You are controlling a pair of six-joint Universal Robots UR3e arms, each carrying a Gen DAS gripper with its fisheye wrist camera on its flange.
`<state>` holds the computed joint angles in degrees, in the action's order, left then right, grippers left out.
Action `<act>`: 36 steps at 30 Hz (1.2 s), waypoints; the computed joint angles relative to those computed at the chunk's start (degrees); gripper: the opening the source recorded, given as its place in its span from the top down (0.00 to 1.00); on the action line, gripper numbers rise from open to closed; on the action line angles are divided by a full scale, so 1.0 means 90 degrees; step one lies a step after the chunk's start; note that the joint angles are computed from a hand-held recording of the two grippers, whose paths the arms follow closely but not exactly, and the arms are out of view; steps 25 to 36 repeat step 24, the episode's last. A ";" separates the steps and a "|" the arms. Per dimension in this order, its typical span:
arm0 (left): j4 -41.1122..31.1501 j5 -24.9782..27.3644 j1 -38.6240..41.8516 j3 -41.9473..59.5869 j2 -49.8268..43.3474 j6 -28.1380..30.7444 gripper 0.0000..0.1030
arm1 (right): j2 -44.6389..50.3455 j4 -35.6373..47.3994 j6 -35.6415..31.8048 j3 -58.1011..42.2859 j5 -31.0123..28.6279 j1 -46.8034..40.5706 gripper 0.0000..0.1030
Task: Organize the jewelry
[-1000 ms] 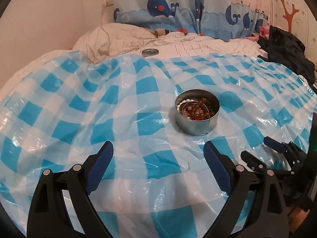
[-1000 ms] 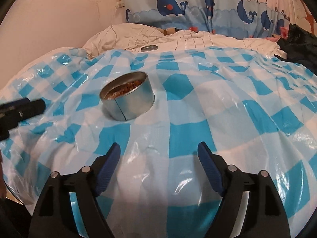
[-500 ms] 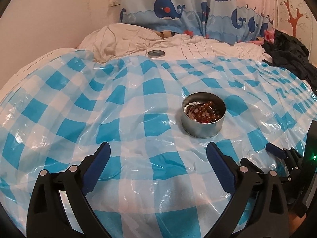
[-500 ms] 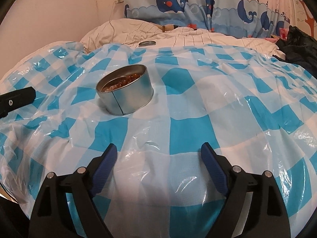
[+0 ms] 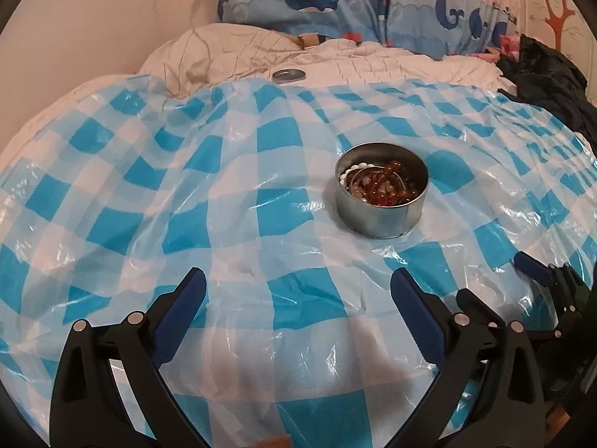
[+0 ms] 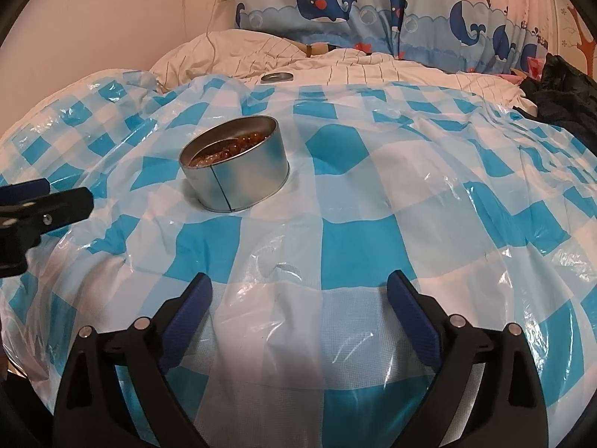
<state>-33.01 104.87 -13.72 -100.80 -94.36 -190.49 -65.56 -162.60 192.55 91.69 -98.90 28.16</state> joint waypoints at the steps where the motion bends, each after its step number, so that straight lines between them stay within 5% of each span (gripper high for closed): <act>1: 0.0052 0.0053 0.0006 -0.0029 -0.0039 -0.0097 0.08 | -0.0005 -0.0003 -0.0002 0.0009 0.0005 -0.0004 0.12; 7: -0.0544 0.0433 -0.0034 0.0325 -0.0391 -0.0521 0.08 | 0.0010 0.0010 0.0005 -0.0015 -0.0001 0.0007 0.11; 11: 0.0269 -0.0058 0.0086 -0.0165 -0.0136 -0.0514 0.08 | 0.0017 -0.0011 0.0000 -0.0006 0.0009 0.0008 0.11; 17: 0.0248 -0.0811 0.0161 -0.0044 -0.0141 -0.0431 0.08 | 0.0042 -0.0106 0.0001 0.0007 -0.0089 0.0061 0.11; 21: -0.0677 -0.0482 0.0093 0.0619 -0.0697 -0.0555 0.08 | -0.0022 -0.0461 0.0094 0.0227 -0.0237 0.0108 0.11; 24: -0.0492 -0.0048 0.0051 0.0665 -0.1033 -0.0763 0.08 | -0.0098 -0.0570 0.0194 0.0359 -0.0140 0.0021 0.11; 36: -0.0492 -0.0048 0.0051 0.0665 -0.1033 -0.0763 0.08 | -0.0098 -0.0570 0.0194 0.0359 -0.0140 0.0021 0.11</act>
